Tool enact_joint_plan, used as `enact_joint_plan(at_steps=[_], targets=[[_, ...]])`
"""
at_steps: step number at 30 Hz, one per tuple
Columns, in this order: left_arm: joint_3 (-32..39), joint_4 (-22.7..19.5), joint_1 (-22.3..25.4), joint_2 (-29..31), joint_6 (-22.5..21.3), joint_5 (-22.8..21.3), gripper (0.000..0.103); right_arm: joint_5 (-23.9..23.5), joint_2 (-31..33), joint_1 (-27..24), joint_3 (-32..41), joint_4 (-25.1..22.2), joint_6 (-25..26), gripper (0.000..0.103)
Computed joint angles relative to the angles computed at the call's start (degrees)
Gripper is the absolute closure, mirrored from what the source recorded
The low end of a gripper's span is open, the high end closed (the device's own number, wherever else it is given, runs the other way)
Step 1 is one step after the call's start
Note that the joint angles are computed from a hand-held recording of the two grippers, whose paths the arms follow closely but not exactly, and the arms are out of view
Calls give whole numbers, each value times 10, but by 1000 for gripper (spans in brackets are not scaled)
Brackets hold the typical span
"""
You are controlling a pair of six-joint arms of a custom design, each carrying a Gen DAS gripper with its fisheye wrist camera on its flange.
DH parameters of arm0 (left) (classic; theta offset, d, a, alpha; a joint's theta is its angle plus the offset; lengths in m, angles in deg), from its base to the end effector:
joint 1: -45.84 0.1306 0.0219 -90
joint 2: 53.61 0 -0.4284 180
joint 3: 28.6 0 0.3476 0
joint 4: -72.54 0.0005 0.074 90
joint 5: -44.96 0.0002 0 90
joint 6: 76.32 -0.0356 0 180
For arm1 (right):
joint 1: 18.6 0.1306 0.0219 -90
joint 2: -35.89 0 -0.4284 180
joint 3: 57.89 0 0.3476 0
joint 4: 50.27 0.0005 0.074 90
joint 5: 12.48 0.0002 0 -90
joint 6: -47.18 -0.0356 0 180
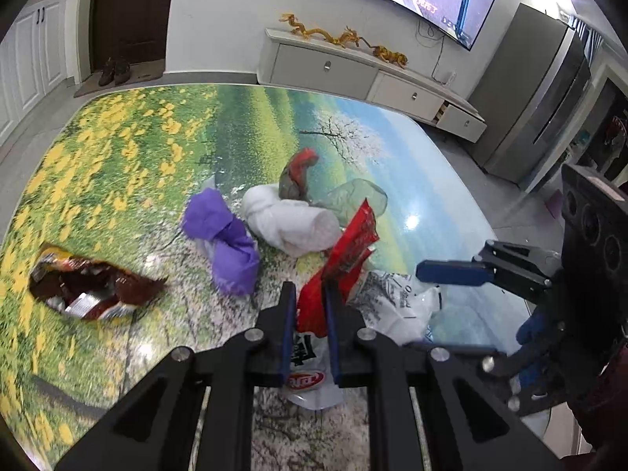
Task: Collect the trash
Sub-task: 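Grasp the red plastic bag with the left tool while the right tool grasps the white printed bag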
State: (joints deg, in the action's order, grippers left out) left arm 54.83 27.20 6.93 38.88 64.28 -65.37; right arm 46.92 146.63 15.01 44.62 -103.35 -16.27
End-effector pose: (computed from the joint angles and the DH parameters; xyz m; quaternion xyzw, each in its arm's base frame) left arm 0.3546 -0.2710 0.4164 -0.1491 0.9268 -0.0925 0.3320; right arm 0.4630 0.3289 0.3896 -0.5249 0.7759 0.2699 0.2228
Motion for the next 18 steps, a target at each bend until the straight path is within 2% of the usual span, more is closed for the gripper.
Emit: enact_joint_plan(at_steps=[1, 5, 7, 13, 18], targets=[[-3, 0, -5, -4, 6, -5, 89, -3, -5, -2, -6, 0, 1, 51], [-13, -10, -29, -21, 34, -32, 89, 5, -24, -2, -35, 3, 8, 63], [-18, -17, -41, -28, 50, -43, 89, 15, -32, 0, -47, 8, 8, 72], [-18, -55, -84, -46, 100, -95, 89, 11, -51, -2, -72, 17, -7, 83], [-13, -84, -116, -51, 134, -132, 89, 5, -82, -8, -107, 26, -15, 85]])
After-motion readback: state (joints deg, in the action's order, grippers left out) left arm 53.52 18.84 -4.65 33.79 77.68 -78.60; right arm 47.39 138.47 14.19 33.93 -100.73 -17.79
